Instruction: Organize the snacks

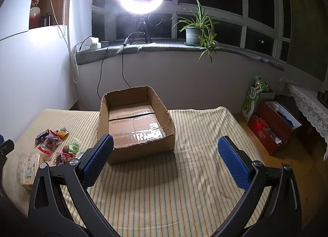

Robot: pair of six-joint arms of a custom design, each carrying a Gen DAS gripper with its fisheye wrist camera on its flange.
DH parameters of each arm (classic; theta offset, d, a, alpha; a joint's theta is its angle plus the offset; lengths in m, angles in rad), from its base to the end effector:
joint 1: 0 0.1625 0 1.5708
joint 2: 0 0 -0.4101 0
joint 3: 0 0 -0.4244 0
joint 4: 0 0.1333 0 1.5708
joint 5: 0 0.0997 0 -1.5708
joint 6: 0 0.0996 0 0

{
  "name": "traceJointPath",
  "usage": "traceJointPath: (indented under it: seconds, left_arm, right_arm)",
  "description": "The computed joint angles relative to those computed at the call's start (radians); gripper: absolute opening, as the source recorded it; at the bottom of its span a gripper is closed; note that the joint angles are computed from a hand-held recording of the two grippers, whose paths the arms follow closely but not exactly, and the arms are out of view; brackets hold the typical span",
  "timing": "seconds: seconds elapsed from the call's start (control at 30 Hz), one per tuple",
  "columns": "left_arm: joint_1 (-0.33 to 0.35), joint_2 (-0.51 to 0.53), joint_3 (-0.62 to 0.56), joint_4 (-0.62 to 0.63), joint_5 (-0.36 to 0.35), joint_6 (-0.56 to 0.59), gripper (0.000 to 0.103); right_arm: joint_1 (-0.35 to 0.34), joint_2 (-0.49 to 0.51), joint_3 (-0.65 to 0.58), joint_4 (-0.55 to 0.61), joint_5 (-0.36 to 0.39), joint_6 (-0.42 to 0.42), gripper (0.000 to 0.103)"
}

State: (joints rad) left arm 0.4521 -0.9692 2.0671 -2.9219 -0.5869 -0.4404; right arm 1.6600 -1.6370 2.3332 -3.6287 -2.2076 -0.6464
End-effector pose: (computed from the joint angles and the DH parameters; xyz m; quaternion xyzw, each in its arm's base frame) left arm -0.3875 -0.4285 0.0944 0.2346 0.8444 -0.4085 0.2550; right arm 0.1092 -0.3894 0.3804 0.0815 -0.7595 0.5079 0.3983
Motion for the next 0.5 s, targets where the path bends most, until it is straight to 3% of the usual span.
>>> traceJointPath:
  seconds: [0.5]
  left_arm:
    - [-0.003,-0.001,-0.003,0.001,-0.001,0.005,0.085]
  right_arm:
    - [0.002,-0.002,0.0,0.002,-0.003,-0.001,0.103]
